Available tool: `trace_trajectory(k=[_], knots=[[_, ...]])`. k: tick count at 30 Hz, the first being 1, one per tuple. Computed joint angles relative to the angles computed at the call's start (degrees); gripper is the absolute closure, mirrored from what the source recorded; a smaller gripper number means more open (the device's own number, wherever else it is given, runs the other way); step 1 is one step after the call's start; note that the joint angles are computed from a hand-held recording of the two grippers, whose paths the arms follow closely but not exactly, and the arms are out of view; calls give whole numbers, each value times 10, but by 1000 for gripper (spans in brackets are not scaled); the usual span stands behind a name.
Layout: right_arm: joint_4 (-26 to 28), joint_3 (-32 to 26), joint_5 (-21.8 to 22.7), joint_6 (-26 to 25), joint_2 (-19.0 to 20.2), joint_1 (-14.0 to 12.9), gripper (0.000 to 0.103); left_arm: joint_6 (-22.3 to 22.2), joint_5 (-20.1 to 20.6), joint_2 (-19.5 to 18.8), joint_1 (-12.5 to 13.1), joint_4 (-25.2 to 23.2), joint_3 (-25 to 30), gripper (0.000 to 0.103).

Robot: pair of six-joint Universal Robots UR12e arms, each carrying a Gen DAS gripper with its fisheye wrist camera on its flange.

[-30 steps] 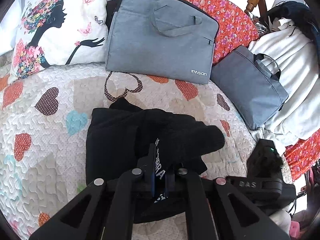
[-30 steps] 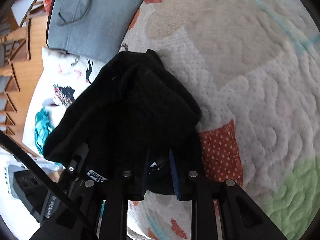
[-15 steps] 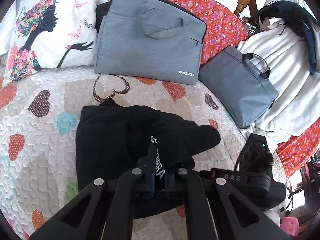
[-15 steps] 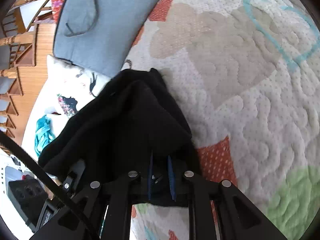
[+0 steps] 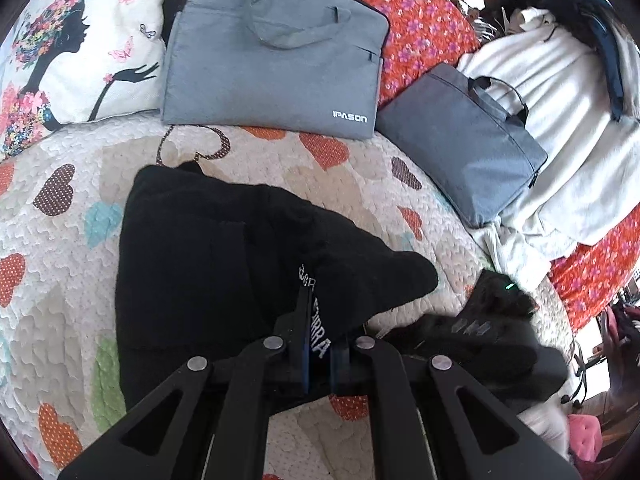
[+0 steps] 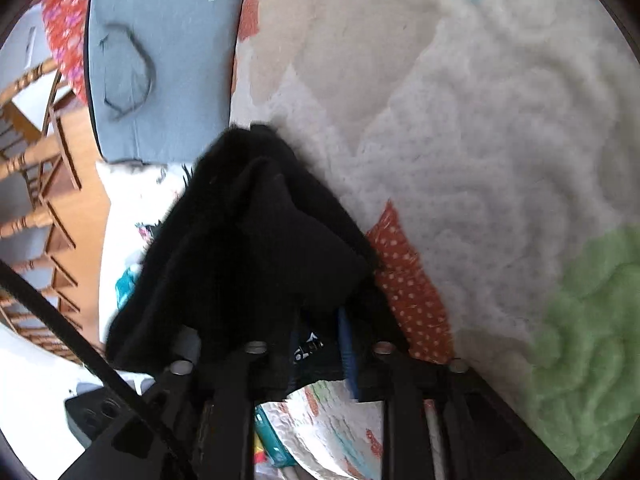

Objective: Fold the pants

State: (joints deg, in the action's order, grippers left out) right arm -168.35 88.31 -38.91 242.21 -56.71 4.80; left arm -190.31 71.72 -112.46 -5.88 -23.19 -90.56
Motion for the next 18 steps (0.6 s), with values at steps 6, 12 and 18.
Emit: trace_trajectory(k=[6,12,18], knots=[[-50,18,-62,34,-22,-16,52,7,6,-5,-7,-12,1,97],[-102,-61,50,52,42,-17,46,21,21,-10,-18,-37,-2,97],[38,-110,28,-88,56,1,46,22,41,-14,-27,-33,-7,97]])
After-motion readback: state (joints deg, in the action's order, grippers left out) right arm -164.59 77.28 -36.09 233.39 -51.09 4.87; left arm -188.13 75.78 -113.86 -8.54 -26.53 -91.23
